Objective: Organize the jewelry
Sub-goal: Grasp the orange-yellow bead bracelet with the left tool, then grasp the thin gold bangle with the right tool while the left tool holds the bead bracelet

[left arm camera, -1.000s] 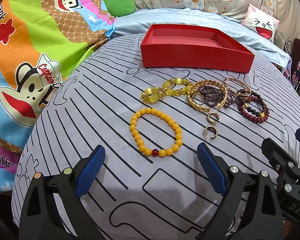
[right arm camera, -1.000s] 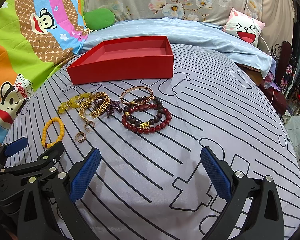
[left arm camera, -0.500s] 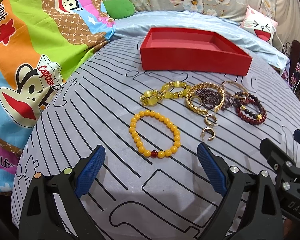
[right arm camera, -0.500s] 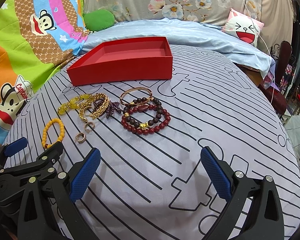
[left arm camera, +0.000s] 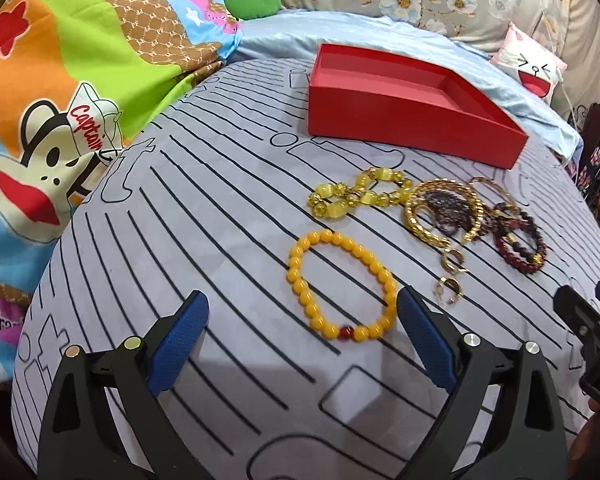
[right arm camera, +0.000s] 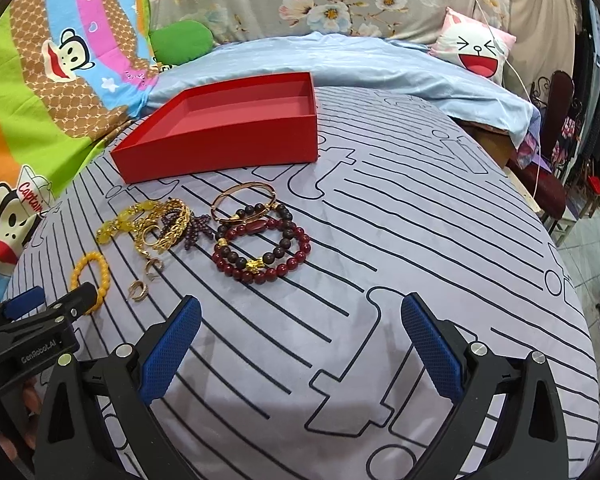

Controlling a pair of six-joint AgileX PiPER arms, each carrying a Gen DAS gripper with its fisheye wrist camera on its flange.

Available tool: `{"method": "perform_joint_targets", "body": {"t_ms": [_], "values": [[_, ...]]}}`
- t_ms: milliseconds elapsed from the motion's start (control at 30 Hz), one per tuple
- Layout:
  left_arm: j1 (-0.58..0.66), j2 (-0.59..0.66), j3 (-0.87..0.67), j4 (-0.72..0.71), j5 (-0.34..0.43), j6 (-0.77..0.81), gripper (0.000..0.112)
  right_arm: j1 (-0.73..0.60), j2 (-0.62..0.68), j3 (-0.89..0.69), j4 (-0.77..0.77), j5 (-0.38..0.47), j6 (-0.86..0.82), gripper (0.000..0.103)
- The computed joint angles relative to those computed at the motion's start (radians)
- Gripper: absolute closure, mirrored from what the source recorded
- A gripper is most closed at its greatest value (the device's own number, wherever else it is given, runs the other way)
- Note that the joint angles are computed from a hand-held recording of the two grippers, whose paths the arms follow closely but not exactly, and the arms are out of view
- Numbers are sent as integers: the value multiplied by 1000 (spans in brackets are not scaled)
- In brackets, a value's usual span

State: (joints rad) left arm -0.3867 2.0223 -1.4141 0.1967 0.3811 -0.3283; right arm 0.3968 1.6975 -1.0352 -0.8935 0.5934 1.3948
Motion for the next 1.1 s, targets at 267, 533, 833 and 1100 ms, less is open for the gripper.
{"method": "perform_joint_targets", "body": {"t_ms": [267, 533, 833, 1100], "values": [[43, 38, -69, 14, 44, -7, 28, -20, 29, -42, 50, -9, -72, 6], [36, 56, -90, -80, 27, 146, 63, -53, 63, -91, 120, -27, -156, 6], [48, 85, -154, -358, 61, 415, 105, -78, 104, -163, 189, -47, -260, 8], [38, 103, -178, -361, 64, 424, 105, -112, 157, -252, 307, -70, -404, 17]]}}
